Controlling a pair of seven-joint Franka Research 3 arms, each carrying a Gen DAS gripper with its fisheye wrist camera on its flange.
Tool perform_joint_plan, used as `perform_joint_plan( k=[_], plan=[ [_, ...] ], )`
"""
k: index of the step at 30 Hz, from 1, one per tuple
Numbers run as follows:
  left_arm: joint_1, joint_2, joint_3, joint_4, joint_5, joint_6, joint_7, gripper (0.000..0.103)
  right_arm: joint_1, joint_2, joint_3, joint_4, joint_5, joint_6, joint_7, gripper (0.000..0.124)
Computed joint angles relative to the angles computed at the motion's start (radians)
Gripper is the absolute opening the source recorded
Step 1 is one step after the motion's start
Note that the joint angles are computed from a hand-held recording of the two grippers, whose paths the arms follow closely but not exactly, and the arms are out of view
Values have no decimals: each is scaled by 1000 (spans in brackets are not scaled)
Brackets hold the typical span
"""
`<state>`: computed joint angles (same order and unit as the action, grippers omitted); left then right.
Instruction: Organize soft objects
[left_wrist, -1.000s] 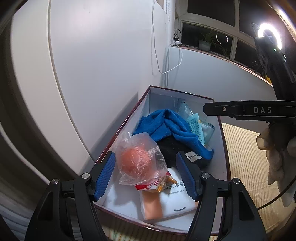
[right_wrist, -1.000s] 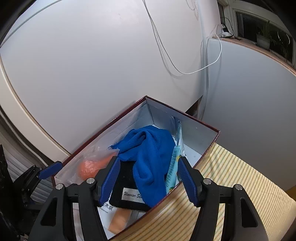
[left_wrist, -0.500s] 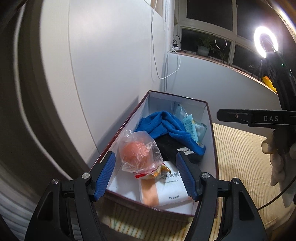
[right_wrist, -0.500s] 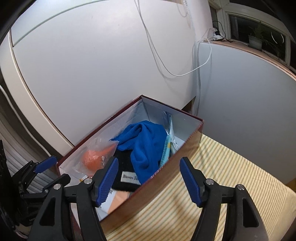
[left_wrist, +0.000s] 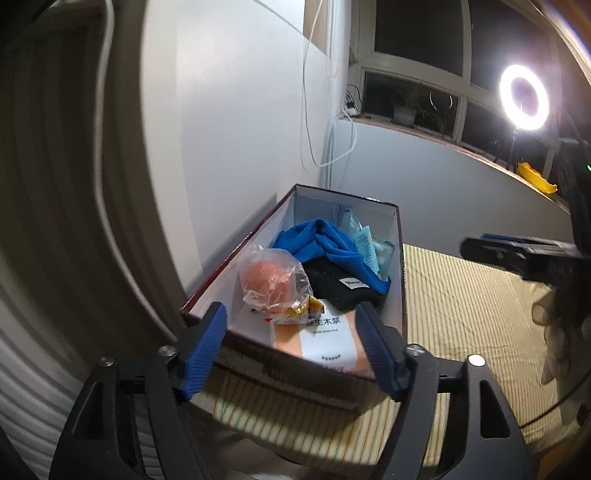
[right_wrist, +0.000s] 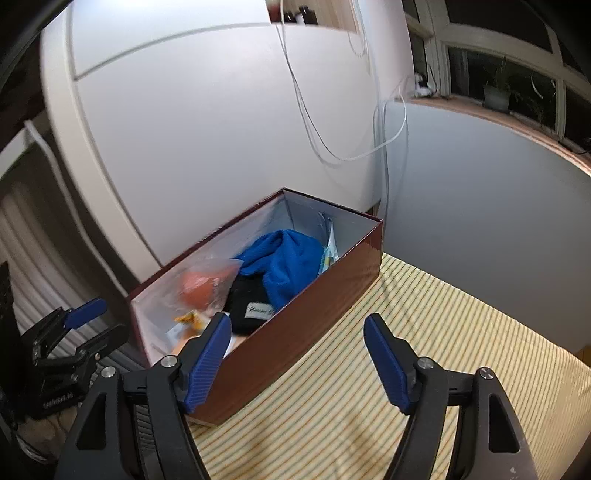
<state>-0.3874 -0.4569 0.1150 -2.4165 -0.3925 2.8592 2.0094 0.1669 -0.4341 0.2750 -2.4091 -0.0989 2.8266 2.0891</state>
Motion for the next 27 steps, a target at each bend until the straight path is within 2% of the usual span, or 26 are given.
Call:
perform_joint_plan(
  k=[1,4,6,9,15,23,27],
  plan=[
    [5,-16,-5,-17,1,11,-4,76,-2,-25,7,-25,-6,11,9,80],
    [6,-76,-3,-75,8,31,-28,76,-12,-104,41,-98,-18,24,36,81],
    [3,-119,-3,-116,25,47,-49,76,-4,-151,58,-137,-16,16,39,81],
    [1,-179,-8,-168,68,55,-89,82,1,-216,90,-184,-15,3,50,81],
    [-4,-279,-9,-240,134,56,-186,82,-1,-361,167,-269,-20,-24,117,87],
    [-12,-361,9,-294,220,27,-259,82,34,-519,214,-365,3,-66,213,88],
    [-7,-385,9,-311,248,26,-278,82,63,-564,213,-400,15,-82,249,89]
  ],
)
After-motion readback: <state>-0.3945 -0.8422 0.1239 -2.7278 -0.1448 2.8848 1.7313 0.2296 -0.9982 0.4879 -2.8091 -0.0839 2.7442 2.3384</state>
